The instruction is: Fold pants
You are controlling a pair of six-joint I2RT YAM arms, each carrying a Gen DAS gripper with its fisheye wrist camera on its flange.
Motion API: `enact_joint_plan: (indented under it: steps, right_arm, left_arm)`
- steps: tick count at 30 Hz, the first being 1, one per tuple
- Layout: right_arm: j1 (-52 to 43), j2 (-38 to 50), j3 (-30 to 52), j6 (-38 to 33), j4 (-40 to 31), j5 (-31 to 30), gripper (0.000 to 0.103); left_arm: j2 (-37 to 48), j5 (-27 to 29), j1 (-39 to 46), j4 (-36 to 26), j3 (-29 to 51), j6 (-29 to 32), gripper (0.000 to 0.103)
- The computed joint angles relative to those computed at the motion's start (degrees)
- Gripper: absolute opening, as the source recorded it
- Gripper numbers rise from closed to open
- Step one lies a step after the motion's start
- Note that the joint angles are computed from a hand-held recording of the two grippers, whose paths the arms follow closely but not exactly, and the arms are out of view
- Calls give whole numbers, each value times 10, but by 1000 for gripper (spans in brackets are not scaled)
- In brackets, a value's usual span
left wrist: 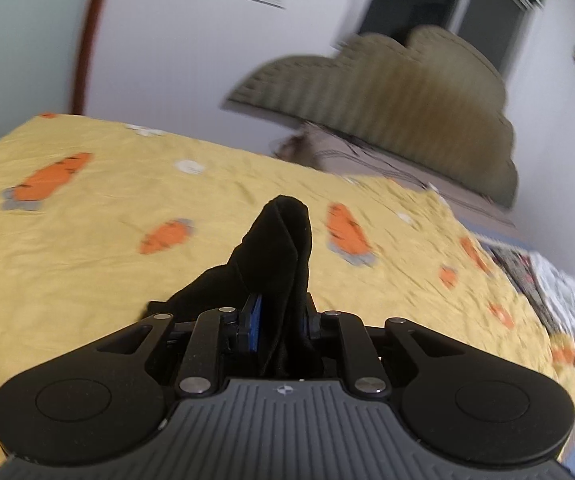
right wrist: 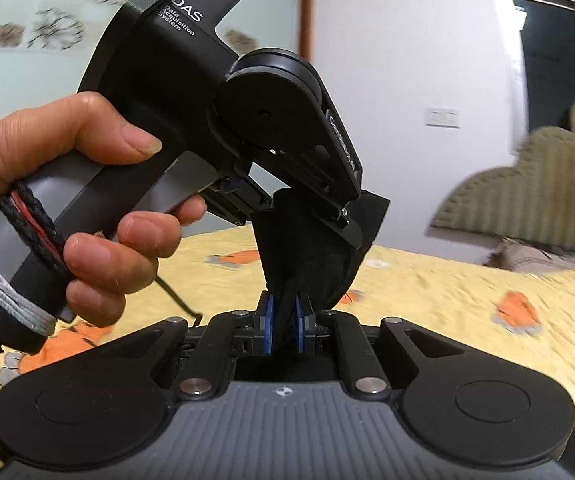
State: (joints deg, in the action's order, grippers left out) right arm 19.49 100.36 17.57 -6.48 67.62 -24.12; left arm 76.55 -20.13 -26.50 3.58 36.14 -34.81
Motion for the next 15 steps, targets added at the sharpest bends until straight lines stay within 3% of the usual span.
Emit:
enact_joint_plan:
  steps: [7,15]
  right_arm:
    - [-97,12,-27,14,29,-28,11]
    - [-211,48,-33,20,28,-80,11]
  left_arm:
    - [159,11,-68,35,98,2,17]
    - [312,45,-104,20,222,14,17]
